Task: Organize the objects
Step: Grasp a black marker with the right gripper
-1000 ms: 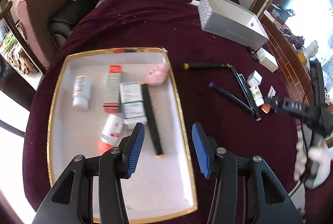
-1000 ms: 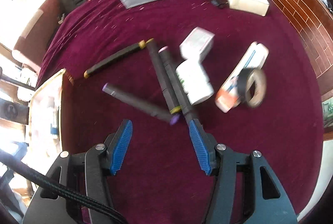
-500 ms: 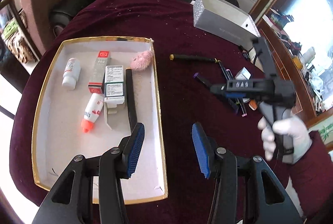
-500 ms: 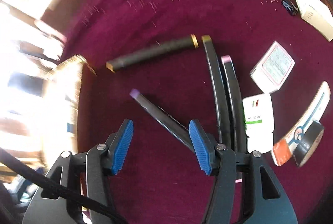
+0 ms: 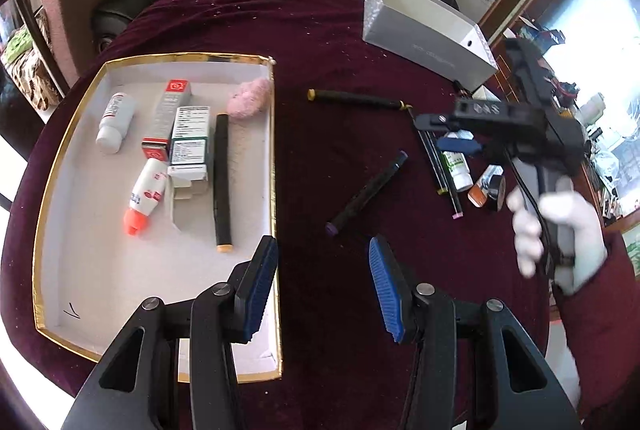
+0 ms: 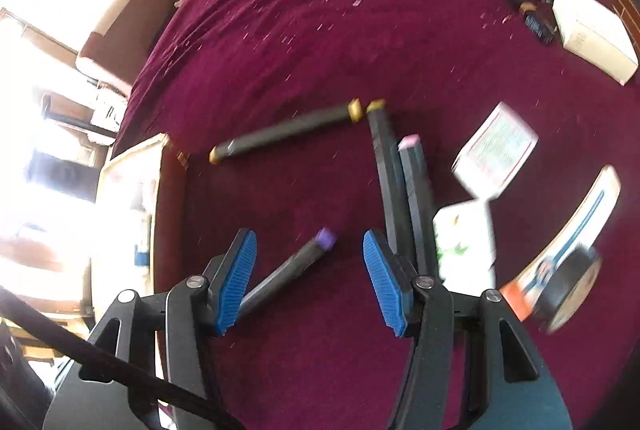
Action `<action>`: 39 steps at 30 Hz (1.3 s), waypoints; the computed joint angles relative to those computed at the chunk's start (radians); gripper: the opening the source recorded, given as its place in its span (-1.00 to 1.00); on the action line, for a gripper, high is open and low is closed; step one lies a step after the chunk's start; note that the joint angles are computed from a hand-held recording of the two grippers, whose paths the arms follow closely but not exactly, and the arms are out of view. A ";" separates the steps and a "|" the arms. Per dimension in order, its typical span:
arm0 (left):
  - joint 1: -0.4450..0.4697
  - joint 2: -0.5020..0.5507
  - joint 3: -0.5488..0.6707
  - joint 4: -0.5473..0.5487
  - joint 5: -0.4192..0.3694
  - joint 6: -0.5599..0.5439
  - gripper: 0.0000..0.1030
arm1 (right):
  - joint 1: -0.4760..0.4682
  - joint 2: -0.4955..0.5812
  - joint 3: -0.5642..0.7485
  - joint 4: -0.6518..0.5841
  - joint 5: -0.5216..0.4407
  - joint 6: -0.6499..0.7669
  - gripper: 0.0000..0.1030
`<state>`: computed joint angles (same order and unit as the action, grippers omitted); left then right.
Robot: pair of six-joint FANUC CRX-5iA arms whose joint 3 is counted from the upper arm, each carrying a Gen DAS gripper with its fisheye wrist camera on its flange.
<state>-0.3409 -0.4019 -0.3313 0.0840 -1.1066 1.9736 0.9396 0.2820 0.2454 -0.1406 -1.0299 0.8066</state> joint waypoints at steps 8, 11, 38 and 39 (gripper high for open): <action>-0.063 0.012 0.030 -0.066 -0.008 0.036 -0.19 | 0.003 0.081 0.057 0.092 -0.110 0.006 -0.12; -0.075 0.025 0.037 -0.089 -0.008 0.051 -0.19 | 0.032 0.119 0.061 0.194 -0.160 -0.022 -0.63; -0.271 0.487 0.331 -0.374 0.023 -0.121 -0.14 | 0.156 -0.279 -0.391 0.144 -0.057 -0.281 -0.77; -0.270 0.484 0.328 -0.373 0.028 -0.110 -0.14 | 0.156 -0.284 -0.396 0.145 -0.055 -0.284 -0.77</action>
